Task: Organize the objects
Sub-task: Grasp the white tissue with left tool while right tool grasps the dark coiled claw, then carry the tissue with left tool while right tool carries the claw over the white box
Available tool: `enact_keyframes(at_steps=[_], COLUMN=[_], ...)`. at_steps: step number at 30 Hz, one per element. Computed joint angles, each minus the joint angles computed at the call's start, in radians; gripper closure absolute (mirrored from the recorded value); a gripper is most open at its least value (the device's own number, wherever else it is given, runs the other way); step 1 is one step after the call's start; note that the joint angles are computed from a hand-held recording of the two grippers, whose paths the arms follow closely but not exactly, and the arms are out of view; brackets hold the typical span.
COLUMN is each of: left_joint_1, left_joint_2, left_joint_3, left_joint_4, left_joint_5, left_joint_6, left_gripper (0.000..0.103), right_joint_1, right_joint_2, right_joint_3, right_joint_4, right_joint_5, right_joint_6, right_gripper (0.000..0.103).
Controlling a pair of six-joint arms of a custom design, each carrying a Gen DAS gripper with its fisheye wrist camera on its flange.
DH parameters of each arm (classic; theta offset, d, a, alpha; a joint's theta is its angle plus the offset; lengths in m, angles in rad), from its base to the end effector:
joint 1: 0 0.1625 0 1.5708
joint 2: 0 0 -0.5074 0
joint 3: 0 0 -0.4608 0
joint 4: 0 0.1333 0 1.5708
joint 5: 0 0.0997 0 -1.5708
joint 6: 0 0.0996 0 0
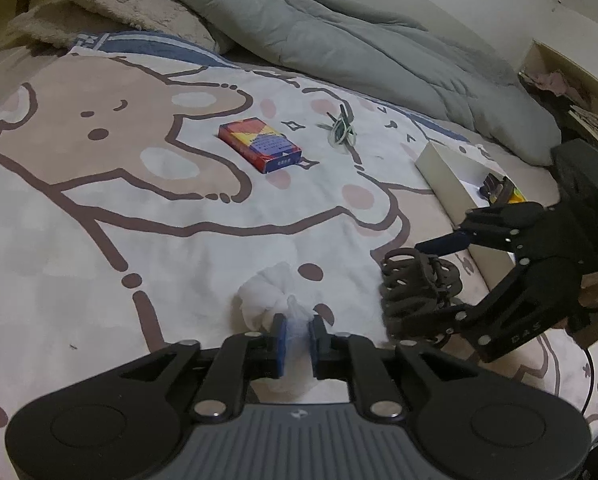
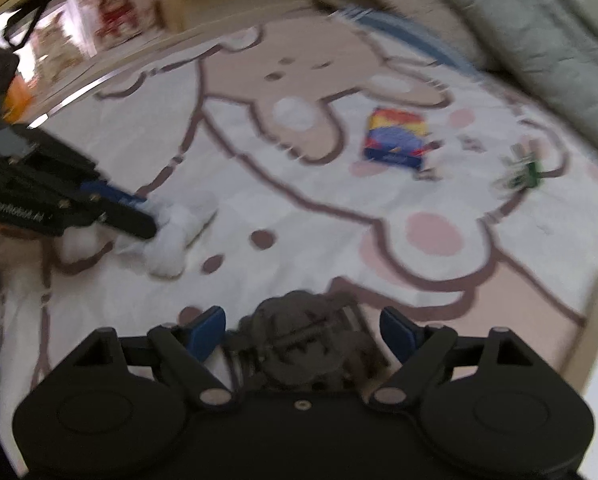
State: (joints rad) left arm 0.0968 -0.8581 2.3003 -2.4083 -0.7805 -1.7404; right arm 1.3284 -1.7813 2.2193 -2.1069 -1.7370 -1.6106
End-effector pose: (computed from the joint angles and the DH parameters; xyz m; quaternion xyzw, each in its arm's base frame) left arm -0.4113 -0.2450 -0.0249 -0.0034 0.8885 -0.3772 0.2613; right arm 0.0126 -0.4359 0.3753 0.6259 -0.7740 -0.0369 0.0889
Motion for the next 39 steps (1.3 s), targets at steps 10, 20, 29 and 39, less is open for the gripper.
enact_keyframes(at_steps=[10, 20, 29, 39], left_joint_1=[0.020, 0.067, 0.077, 0.065], left_joint_2=[0.014, 0.054, 0.078, 0.071], left_joint_3=[-0.010, -0.046, -0.074, -0.075], left_joint_4=[0.008, -0.019, 0.051, 0.088], left_joint_5=[-0.014, 0.001, 0.001, -0.010], left_joint_6=[-0.042, -0.185, -0.332, -0.315], left_gripper=[0.049, 0.041, 0.045, 0.072], right_joint_1=[0.017, -0.016, -0.022, -0.036], right_joint_2=[-0.050, -0.157, -0.135, -0.158], right_joint_3=[0.022, 0.069, 0.054, 0.101], right_joint_4=[0.016, 0.043, 0.046, -0.054], right_joint_5=[-0.081, -0.124, -0.104, -0.081], right_joint_6=[0.049, -0.036, 0.120, 0.239], right_gripper=[0.016, 0.016, 0.022, 0.031])
